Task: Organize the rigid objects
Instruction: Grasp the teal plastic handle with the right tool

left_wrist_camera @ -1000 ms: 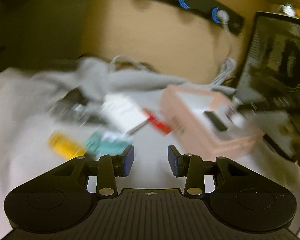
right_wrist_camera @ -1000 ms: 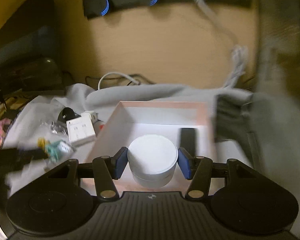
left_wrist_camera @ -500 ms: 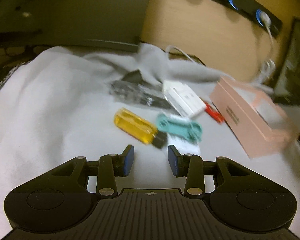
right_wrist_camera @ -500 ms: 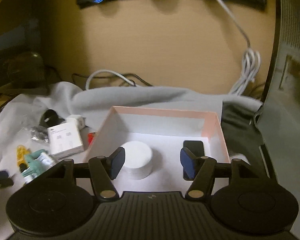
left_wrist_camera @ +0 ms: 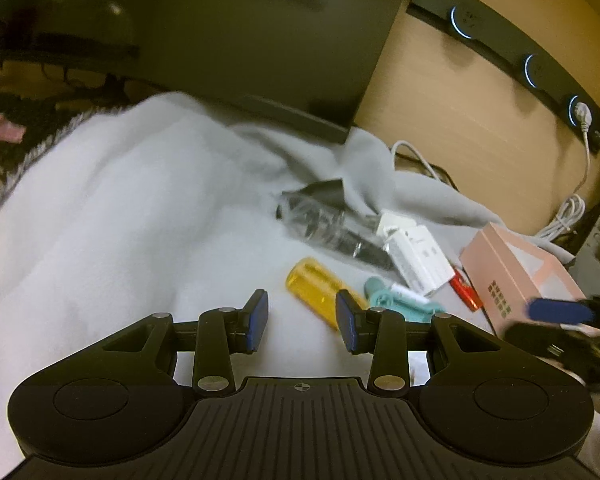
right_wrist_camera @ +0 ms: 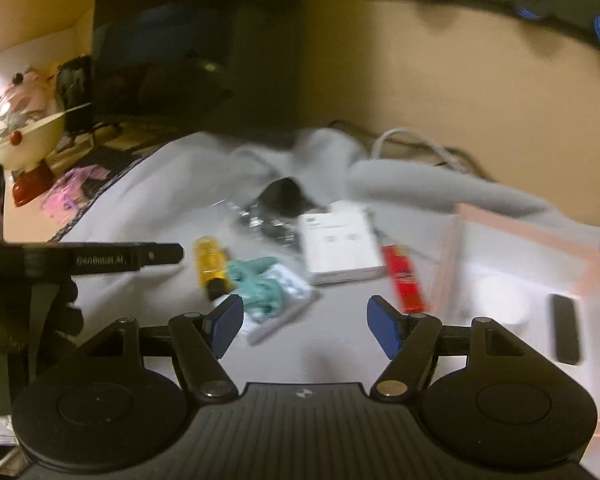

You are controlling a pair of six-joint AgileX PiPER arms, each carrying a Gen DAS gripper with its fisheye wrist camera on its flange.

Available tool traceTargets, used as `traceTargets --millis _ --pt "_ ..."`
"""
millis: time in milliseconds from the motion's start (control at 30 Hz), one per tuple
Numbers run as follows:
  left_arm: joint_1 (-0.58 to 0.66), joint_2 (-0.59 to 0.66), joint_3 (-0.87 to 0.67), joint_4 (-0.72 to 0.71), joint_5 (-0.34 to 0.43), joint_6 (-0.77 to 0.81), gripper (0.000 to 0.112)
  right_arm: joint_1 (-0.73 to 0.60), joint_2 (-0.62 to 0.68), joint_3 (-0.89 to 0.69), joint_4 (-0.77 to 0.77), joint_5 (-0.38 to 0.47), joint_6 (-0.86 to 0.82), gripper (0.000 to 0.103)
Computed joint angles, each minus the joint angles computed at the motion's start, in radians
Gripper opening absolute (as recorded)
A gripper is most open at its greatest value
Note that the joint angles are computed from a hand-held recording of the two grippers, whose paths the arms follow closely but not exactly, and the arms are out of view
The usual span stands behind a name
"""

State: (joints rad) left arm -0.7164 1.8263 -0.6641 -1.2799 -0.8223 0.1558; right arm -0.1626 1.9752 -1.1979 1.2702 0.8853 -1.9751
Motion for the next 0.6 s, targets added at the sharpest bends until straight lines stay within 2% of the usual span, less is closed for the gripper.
traceTargets --millis 100,133,167,267,300,433,467,500,533,600 --pt "0.016 0.02 0.044 0.103 0.022 -0.145 0.04 0.066 0.042 -0.034 -0.01 -0.017 0.064 0.068" --pt "0.017 0.014 0.068 0.147 0.004 -0.206 0.04 0.093 0.06 -0.052 -0.015 -0.03 0.093 0.067" --pt "0.021 0.013 0.094 0.204 -0.02 -0.28 0.04 0.109 0.08 -0.071 -0.024 -0.04 0.12 0.063" --pt "0.034 0.013 0.116 0.26 -0.031 -0.357 0.04 0.14 0.128 -0.124 -0.076 -0.056 0.215 0.046" --pt "0.031 0.014 0.12 0.265 -0.038 -0.366 0.04 0.149 0.135 -0.13 -0.086 -0.069 0.228 0.042" --pt "0.025 0.013 0.127 0.289 -0.049 -0.37 0.04 0.097 0.091 -0.068 -0.061 -0.039 0.121 0.041" --pt "0.028 0.013 0.123 0.29 -0.042 -0.362 0.04 0.074 0.071 -0.041 -0.05 -0.024 0.074 0.036" --pt "0.031 0.013 0.113 0.281 -0.026 -0.339 0.04 0.045 0.05 -0.014 -0.044 -0.008 0.031 0.019" --pt "0.035 0.012 0.109 0.28 -0.014 -0.323 0.04 0.009 0.036 -0.003 -0.072 0.025 0.011 0.008" --pt "0.037 0.011 0.086 0.258 0.014 -0.263 0.04 -0.052 0.033 -0.007 -0.136 0.087 0.012 0.008"
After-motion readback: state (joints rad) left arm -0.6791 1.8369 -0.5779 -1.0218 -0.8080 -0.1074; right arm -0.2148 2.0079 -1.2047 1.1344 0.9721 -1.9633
